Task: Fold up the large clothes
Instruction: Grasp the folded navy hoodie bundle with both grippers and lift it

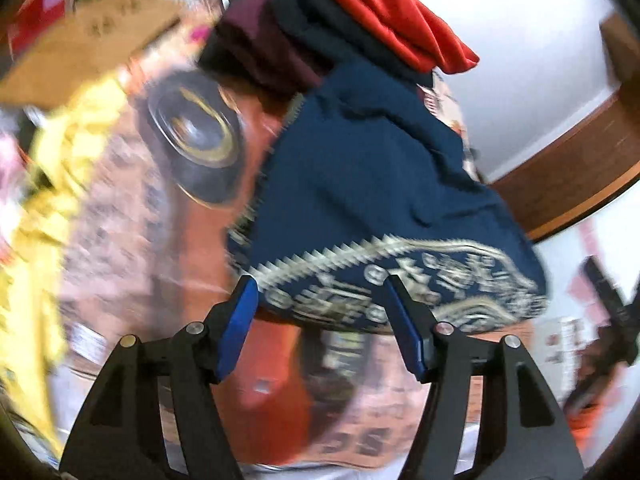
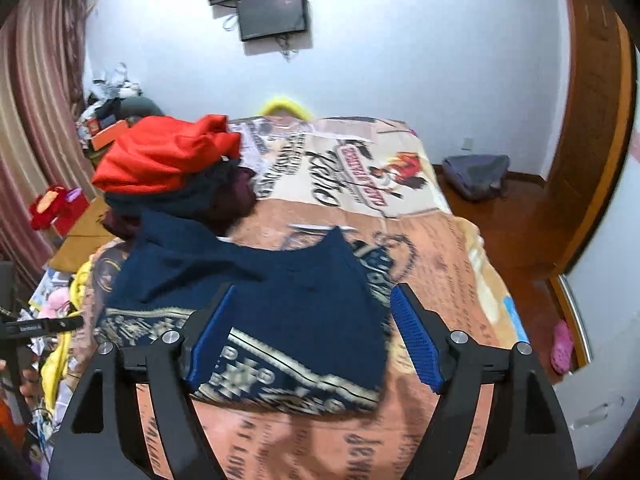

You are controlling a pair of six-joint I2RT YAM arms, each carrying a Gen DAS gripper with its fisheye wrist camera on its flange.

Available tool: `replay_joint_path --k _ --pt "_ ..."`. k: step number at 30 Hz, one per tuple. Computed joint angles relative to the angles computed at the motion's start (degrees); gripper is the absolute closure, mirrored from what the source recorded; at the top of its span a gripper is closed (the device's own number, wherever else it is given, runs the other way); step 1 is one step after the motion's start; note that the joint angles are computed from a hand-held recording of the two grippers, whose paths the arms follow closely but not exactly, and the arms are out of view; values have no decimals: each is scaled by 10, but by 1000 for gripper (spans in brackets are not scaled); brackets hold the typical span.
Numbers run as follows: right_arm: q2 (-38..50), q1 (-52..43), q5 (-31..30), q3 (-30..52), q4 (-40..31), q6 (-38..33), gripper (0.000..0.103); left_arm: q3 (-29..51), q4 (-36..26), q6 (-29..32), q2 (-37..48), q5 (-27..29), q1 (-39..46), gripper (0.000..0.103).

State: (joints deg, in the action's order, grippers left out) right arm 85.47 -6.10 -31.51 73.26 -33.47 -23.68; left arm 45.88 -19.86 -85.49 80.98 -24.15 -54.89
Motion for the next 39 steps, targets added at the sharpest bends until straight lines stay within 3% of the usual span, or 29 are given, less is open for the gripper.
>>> replay_joint_path --k 3,6,10,12,15,21,25,28,30,35,39 --pt "4 29 8 -11 4 -5 28 -52 111 -20 4 66 24 39" --pt "13 66 38 -32 16 -18 28 -101 212 -47 16 99 34 39" --pt "39 98 79 -46 19 -39 28 -196 447 -112 54 119 47 39" --pt "55 105 97 -43 7 -43 28 -198 476 -117 70 111 51 39" --pt "78 105 99 -35 -15 -38 28 -169 464 -99 96 116 74 38" --pt "60 107 112 -67 12 -53 28 -98 399 -42 134 109 114 29" --pt "53 117 128 -83 30 -62 27 -79 410 -72 162 66 118 18" --pt "50 122 138 -87 38 -65 27 -64 381 -71 163 55 124 18" --pt "51 124 142 -84 33 -66 27 -51 356 -58 160 49 125 28" --pt "65 123 134 -46 -6 -58 27 23 235 0 147 11 113 72" --pt "62 129 112 -14 -28 -33 27 80 112 9 115 -60 80 92"
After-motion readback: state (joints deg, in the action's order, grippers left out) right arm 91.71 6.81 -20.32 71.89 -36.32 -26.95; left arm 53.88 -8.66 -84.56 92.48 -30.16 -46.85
